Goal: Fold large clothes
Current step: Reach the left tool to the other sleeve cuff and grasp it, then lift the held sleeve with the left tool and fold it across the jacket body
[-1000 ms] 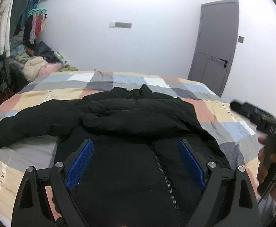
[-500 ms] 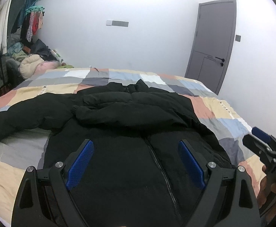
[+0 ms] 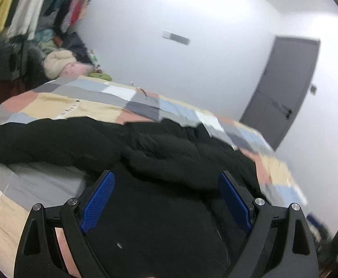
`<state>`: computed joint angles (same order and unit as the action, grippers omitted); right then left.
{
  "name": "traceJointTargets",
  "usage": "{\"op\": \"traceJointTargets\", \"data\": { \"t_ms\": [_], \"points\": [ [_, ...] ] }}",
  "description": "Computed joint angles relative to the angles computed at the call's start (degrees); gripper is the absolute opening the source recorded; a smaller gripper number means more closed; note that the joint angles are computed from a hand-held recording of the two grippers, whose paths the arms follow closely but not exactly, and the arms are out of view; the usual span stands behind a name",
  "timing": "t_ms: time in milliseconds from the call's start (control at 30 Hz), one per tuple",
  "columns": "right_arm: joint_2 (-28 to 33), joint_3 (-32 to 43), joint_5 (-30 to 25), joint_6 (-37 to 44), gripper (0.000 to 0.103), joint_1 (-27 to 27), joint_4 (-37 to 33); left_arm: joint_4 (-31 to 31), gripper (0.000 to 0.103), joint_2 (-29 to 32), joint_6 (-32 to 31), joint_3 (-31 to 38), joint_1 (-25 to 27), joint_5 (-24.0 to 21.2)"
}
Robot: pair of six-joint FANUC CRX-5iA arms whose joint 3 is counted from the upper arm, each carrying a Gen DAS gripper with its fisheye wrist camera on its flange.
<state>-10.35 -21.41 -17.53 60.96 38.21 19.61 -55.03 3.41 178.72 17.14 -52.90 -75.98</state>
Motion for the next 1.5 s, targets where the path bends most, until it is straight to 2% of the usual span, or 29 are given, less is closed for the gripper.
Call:
{"op": "traceJointTargets", "data": {
  "t_ms": [233, 333, 433, 567, 667, 733, 833, 1000, 1067, 1100, 1200, 1300, 1400, 1500],
  "points": [
    [0.55, -0.04, -0.77, -2.07, 0.103, 0.67, 1.70, 1.97, 0.091, -10.99, 0.62, -9.34, 7.59, -2.03],
    [0.84, -0.27, -1.04, -4.37, 0.102, 0.98, 3.96, 5.07, 0.091, -16.53, 0.69, -15.71, 12.71, 0.11],
    [1.62, 0.14, -1.44, -5.60, 0.103, 1.29, 5.31, 12.31, 0.091, -21.40, -2.32, -23.48, 20.38, 7.39],
    [3.12, 1.58, -2.99, -5.61, 0.102, 2.31, 5.18, 19.71, 0.091, -27.07, -3.28, -34.10, 29.61, 16.59],
    [4.09, 2.16, -3.70, -6.19, 0.102, 3.08, 5.97, 26.27, 0.091, -33.14, -3.13, -43.75, 38.23, 26.22],
    [4.66, 2.04, -3.86, -7.53, 0.103, 3.52, 7.87, 32.81, 0.091, -37.75, -6.02, -50.96, 45.61, 33.27],
    [5.73, 2.23, -4.61, -9.21, 0.103, 3.98, 10.16, 43.69, 0.091, -42.00, -16.42, -59.11, 55.07, 40.69],
    [8.24, 4.13, -5.67, -9.77, 0.102, 4.19, 10.24, 59.61, 0.091, -45.60, -30.17, -69.14, 65.74, 48.28],
    [9.29, 4.88, -6.01, -9.70, 0.103, 4.31, 10.31, 63.47, 0.091, -46.73, -34.20, -71.42, 68.58, 49.90],
    [9.55, 4.97, -6.06, -9.84, 0.103, 4.38, 10.58, 62.99, 0.091, -46.88, -34.23, -71.39, 69.49, 49.88],
    [10.87, 5.90, -6.52, -9.68, 0.102, 4.66, 10.84, 57.17, 0.091, -46.22, -30.01, -68.82, 70.81, 47.46],
    [11.91, 7.07, -6.86, -8.73, 0.102, 4.80, 9.93, 54.11, 0.091, -46.84, -26.50, -68.12, 72.94, 46.16],
    [12.50, 7.48, -7.03, -8.83, 0.102, 4.90, 10.22, 52.83, 0.091, -47.12, -24.27, -67.79, 75.28, 44.63],
    [12.99, 8.16, -7.35, -8.29, 0.102, 4.81, 9.56, 55.90, 0.090, -48.86, -25.90, -69.99, 79.06, 46.06]
  ]
}}
